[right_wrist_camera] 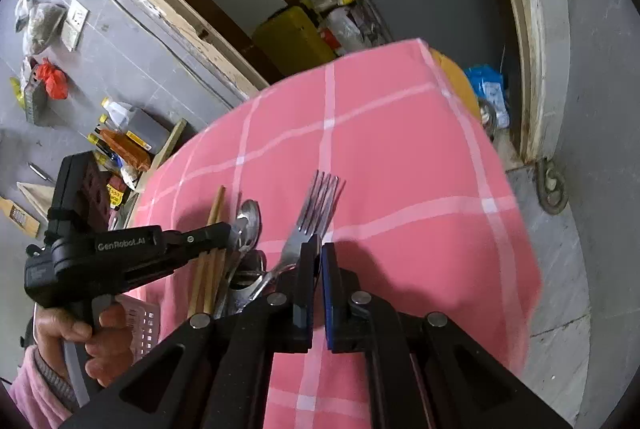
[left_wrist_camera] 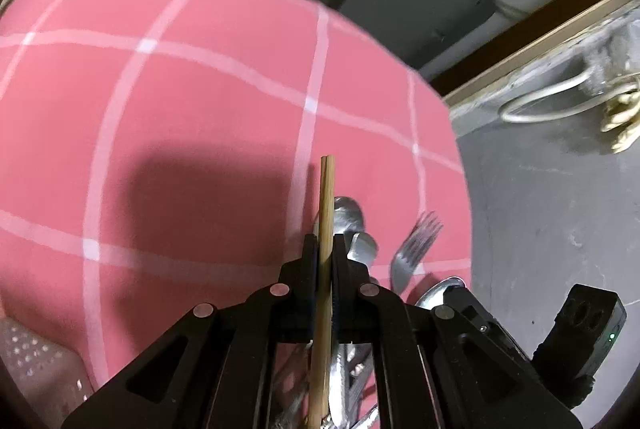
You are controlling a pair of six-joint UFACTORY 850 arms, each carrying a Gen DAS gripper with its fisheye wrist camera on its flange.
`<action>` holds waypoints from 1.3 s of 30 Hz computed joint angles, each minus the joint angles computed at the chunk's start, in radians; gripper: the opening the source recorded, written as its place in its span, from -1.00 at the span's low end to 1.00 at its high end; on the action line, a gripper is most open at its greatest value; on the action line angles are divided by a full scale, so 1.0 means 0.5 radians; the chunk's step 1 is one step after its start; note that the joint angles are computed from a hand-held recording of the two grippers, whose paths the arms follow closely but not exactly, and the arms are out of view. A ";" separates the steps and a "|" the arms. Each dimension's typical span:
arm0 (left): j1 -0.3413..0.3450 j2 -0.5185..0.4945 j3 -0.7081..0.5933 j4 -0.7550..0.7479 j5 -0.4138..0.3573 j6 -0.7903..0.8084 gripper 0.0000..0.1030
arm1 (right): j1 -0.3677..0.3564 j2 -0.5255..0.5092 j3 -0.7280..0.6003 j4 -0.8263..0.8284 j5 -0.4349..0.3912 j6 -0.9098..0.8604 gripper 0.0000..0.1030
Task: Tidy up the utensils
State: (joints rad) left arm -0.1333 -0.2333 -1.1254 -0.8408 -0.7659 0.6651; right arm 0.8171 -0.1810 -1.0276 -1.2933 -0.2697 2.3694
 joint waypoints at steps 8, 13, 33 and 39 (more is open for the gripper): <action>0.021 0.363 0.291 -0.492 0.226 0.529 -0.94 | 0.144 0.069 -0.047 -0.083 -0.351 -0.034 -0.95; 0.058 0.519 0.385 -0.788 0.234 0.780 -0.94 | 0.215 0.072 -0.136 -0.009 -0.526 -0.285 -0.95; 0.597 0.981 0.269 -1.349 0.226 1.366 -0.93 | 0.542 -0.191 -0.880 -0.540 -1.232 -0.568 -0.95; 0.845 0.997 0.425 -1.845 0.103 1.955 -0.93 | 0.600 -0.552 -1.357 -0.654 -1.241 -0.820 -0.95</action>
